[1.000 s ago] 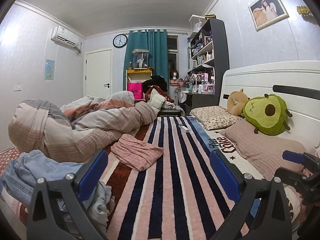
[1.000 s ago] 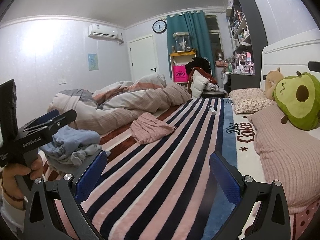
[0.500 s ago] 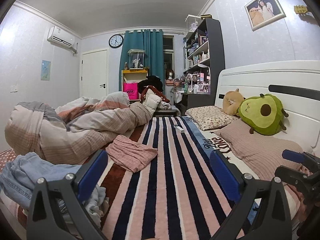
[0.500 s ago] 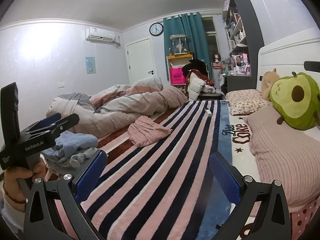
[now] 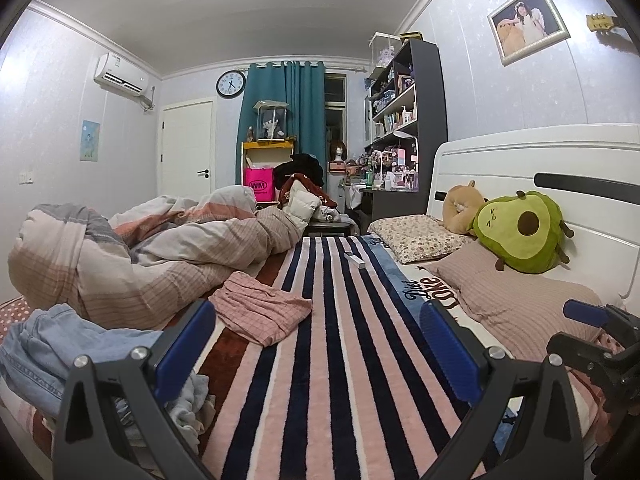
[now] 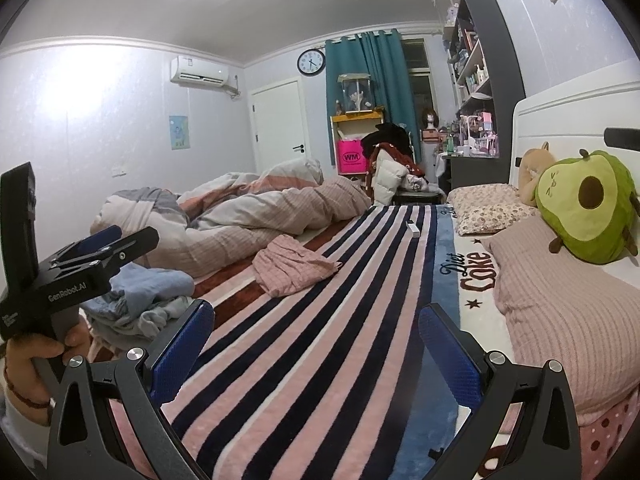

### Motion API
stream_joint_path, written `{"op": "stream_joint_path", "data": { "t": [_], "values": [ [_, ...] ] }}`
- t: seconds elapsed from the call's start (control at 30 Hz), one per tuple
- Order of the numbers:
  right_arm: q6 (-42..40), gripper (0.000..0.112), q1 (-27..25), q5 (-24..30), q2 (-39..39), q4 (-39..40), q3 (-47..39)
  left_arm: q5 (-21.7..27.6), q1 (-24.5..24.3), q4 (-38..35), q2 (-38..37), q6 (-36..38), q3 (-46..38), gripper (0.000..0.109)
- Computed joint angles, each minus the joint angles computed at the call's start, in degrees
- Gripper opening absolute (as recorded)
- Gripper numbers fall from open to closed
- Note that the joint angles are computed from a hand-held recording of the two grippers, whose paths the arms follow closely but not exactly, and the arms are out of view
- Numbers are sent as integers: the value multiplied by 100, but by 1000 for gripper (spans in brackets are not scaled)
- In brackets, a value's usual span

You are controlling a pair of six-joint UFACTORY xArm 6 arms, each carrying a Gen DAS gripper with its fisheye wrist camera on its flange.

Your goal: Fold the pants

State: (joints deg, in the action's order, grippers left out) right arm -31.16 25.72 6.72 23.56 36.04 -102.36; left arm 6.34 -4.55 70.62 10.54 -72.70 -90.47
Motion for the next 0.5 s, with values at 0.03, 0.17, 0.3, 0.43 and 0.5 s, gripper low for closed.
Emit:
{"op": "stream_joint_path", "data": {
  "t": [0.03, 0.17, 0.3, 0.43, 0.5],
  "values": [
    [21, 102, 4, -18, 3, -27, 3, 3, 0, -47, -4, 49, 11, 101],
    [98, 102, 0, -35, 5, -79, 24, 43, -26, -133, -26, 135, 17, 101],
    [140, 102, -1, -39, 19, -120, 8, 48, -26, -115, -23, 126, 15, 101],
    [108, 102, 1, -43, 38, -80, -17, 51, -25, -74, -35, 107, 18, 101],
    [131, 102, -4, -33, 40, -102, -19, 31, -20, -114, -33, 144, 6, 101]
  ]
}}
